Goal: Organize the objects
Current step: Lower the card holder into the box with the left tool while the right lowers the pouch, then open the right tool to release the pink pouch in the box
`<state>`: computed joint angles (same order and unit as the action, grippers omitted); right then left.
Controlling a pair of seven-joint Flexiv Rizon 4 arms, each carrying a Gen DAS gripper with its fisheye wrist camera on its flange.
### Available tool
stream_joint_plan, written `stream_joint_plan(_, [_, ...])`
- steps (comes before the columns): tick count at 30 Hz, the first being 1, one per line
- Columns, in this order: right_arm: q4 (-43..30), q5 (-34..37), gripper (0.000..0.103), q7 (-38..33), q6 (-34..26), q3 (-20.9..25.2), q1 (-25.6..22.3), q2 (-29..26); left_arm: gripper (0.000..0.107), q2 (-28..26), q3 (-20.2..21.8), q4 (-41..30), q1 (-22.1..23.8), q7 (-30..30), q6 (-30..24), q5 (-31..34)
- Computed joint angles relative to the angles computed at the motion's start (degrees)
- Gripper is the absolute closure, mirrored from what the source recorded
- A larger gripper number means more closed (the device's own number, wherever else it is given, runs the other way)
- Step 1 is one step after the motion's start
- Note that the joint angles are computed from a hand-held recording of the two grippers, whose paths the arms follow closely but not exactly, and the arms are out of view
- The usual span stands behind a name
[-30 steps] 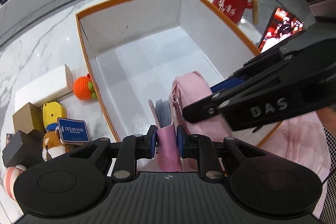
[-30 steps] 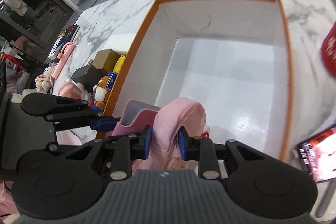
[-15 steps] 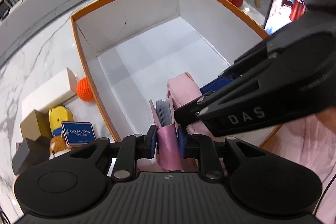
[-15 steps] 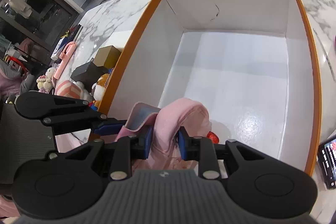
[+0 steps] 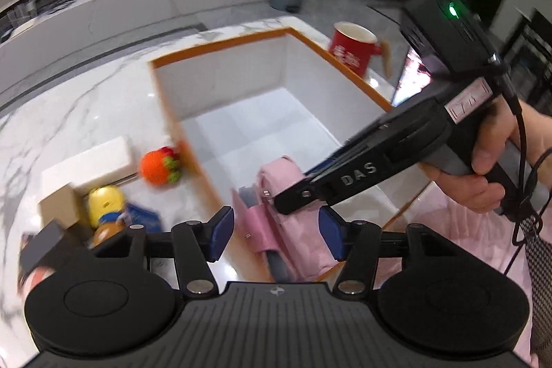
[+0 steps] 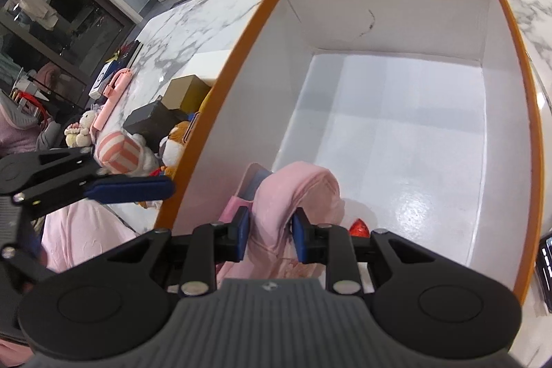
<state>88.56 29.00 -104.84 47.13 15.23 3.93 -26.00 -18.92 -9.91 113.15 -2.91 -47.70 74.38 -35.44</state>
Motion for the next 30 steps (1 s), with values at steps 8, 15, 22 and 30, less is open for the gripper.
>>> stream_joint_plan(8, [0.2,-4.1,0.075,-1.6,1.3,-0.2,2.6,0.0,0.044,2.1,-1.8,3.0,2.5,3.4,-1.8,-14.0])
stream_joint_plan(15, [-0.4,-10.0,0.075,0.8,0.1,-1.3,5.2,-0.8,0.055,1.8,-0.6,3.7,1.2,6.8,-4.1,-20.3])
stream_joint_plan(22, [1.7,-15.7,0.075,-2.0,3.8,-1.3,6.3,-1.8,0.055,1.5,0.2,4.0,0.1,8.7,-3.9,-22.9])
stream_joint_plan(30, [2.7,-18.3,0.071,-1.6,5.1,-1.5,6.7,-2.0,0.055,1.6,0.1,4.2,-0.6,10.5,-3.2,-26.8])
